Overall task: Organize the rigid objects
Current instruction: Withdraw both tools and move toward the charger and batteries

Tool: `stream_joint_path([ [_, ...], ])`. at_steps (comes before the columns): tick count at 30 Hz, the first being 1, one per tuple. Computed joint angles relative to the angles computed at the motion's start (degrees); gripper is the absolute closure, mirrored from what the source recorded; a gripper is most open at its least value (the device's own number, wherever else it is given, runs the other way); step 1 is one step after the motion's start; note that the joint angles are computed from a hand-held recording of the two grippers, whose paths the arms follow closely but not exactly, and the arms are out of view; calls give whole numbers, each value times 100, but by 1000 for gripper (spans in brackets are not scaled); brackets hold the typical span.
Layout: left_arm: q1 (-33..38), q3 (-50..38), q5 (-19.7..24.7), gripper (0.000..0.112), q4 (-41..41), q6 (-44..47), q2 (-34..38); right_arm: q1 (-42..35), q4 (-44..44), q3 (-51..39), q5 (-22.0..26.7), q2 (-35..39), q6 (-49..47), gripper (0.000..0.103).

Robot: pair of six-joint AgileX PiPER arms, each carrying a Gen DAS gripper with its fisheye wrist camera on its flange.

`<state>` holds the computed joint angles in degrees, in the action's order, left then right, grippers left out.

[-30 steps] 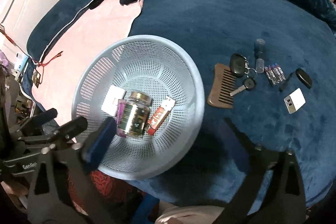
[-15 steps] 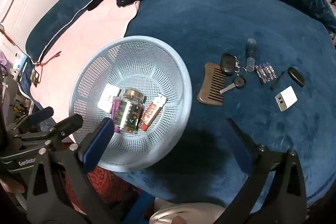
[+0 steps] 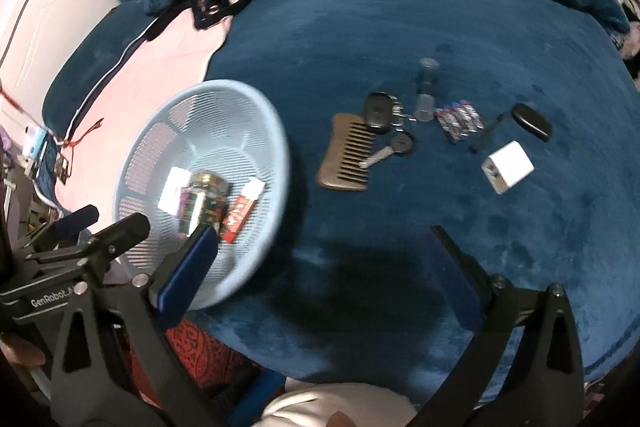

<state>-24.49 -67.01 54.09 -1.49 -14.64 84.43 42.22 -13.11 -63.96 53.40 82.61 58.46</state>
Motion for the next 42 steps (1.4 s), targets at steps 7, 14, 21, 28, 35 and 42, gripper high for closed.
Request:
stream_joint_path([
  [7,-785,-544,13,10,242,-456,566,-663,146,784,-160,-671,-181,0],
  [14,-1380,-1247,-11,10,367,-738,1255,-1692,523,1438,-329,-1156,-966,1],
  [21,-1784,-2306,103,10,578,-862,2138,-2885,1053,1861,-687,-1248,-2111,1],
  [28,-2017,-3467,207,11,433,-685,3087,-3682,1390,2054,-1057,-1037,-2925,1],
  [35,-1992,-4057,268,17,79,-526,3688,-3862,1495,2033,-1472,-549,-3491,2],
  [42,-1977,-4728,433,26,-68,-436,4219,-3866,1236,1792,-1666,53,-3707,13],
])
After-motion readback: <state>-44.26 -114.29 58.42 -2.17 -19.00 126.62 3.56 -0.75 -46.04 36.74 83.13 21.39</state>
